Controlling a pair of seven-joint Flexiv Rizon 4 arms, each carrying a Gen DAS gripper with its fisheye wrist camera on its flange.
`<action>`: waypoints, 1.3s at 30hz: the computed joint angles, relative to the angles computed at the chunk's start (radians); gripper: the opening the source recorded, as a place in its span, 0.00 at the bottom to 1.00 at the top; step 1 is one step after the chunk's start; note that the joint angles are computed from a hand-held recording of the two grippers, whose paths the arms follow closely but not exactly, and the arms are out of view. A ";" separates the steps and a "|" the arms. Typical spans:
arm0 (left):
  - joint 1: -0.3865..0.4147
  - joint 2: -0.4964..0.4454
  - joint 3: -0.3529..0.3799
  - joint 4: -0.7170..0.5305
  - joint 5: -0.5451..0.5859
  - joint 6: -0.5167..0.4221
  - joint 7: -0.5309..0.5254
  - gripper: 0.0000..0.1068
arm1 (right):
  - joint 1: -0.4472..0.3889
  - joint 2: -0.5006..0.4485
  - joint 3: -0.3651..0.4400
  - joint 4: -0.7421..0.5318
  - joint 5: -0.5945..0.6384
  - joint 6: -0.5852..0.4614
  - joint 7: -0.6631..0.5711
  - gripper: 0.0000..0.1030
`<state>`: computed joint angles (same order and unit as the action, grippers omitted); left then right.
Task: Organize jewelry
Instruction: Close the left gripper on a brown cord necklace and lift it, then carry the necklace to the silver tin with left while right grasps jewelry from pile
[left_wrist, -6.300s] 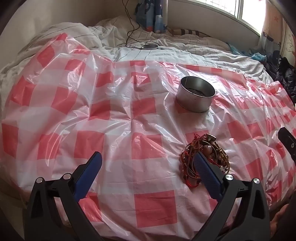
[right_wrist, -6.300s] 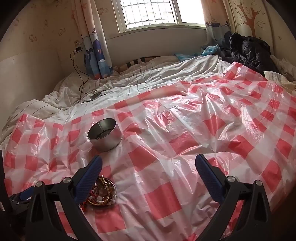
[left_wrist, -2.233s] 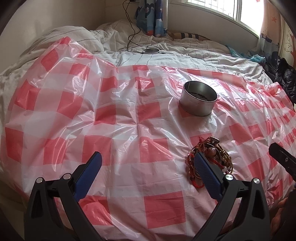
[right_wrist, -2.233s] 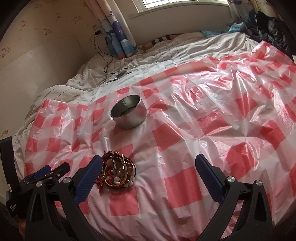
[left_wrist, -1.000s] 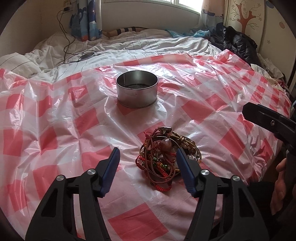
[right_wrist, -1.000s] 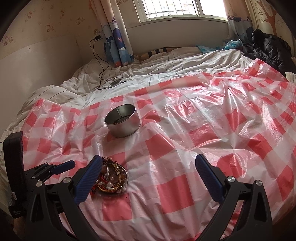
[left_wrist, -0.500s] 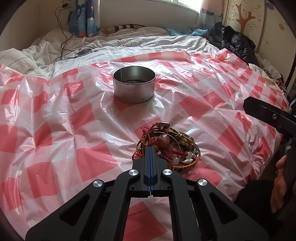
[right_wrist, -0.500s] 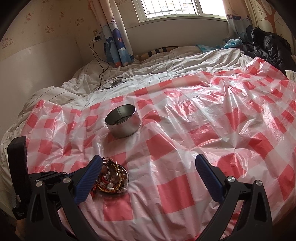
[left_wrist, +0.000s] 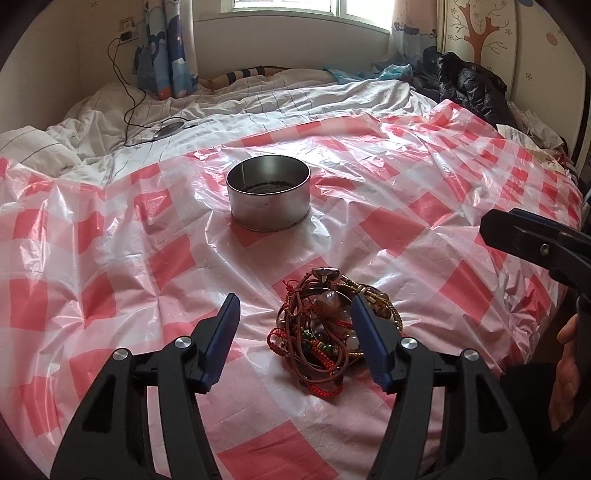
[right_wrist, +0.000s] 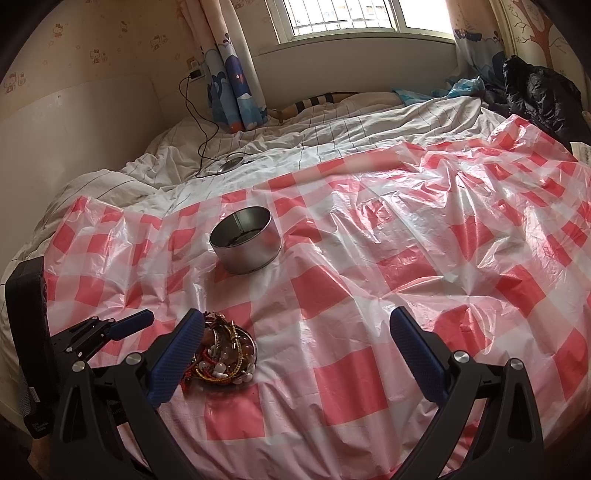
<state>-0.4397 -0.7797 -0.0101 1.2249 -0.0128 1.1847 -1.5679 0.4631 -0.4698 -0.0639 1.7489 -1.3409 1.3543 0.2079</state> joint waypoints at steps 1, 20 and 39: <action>0.003 -0.006 -0.003 -0.009 -0.006 -0.013 -0.001 0.56 | 0.000 0.000 0.000 0.000 -0.001 0.000 0.000 0.94; 0.181 0.054 -0.254 0.201 -0.206 0.318 0.100 0.01 | -0.001 -0.001 -0.002 0.000 -0.004 0.008 0.011 0.94; 0.237 0.087 -0.306 0.293 -0.295 0.450 0.096 0.02 | -0.152 -0.230 0.415 -0.237 0.476 -0.031 -0.978 0.94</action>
<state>-0.2023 -0.6928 -0.3159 1.5176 -0.3074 1.6344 -1.4716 0.3109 -0.6994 0.3507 1.5122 -0.8651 1.3233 -0.7696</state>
